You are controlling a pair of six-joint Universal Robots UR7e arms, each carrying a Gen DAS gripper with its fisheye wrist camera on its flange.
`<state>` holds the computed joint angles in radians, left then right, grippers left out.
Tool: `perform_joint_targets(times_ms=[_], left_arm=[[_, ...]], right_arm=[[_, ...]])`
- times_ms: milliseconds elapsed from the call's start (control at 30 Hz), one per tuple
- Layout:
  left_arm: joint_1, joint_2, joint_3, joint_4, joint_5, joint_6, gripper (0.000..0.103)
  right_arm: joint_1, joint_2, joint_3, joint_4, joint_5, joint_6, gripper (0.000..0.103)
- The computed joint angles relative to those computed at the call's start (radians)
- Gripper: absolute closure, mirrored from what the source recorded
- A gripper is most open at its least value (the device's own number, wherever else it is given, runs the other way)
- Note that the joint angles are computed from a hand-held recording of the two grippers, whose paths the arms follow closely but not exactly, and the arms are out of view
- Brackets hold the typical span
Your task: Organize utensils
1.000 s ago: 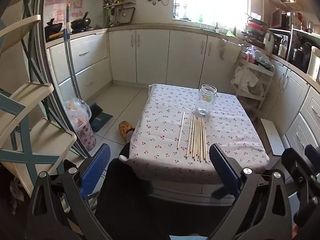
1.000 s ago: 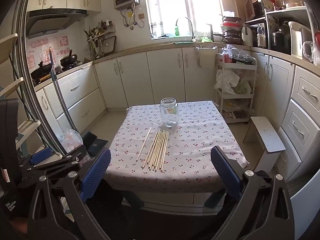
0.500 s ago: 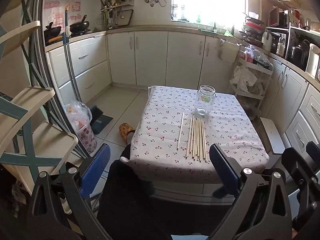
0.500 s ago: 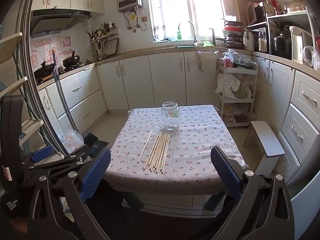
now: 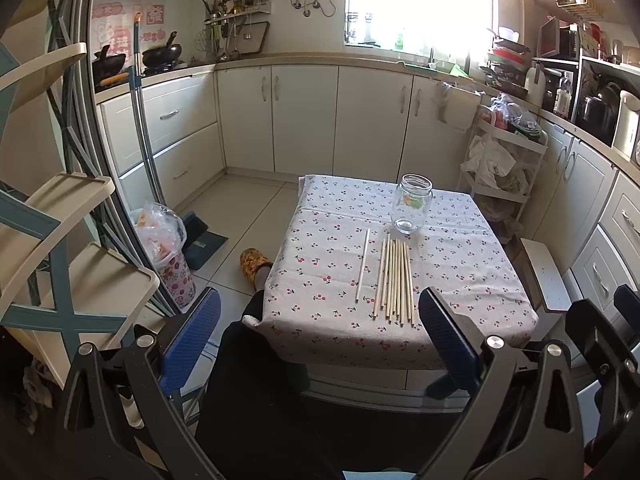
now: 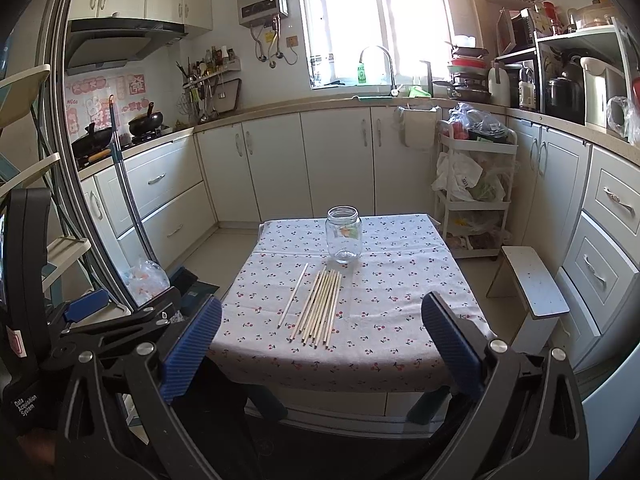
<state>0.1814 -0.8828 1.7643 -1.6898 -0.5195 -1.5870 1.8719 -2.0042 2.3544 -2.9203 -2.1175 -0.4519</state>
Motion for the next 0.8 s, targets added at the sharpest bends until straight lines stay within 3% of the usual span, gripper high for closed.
perform_joint_targets(times_ms=[800], left_arm=[[-0.001, 0.002, -0.003, 0.005, 0.001, -0.004, 0.008]], right_arm=[[0.000, -0.001, 0.002, -0.006, 0.001, -0.004, 0.007]])
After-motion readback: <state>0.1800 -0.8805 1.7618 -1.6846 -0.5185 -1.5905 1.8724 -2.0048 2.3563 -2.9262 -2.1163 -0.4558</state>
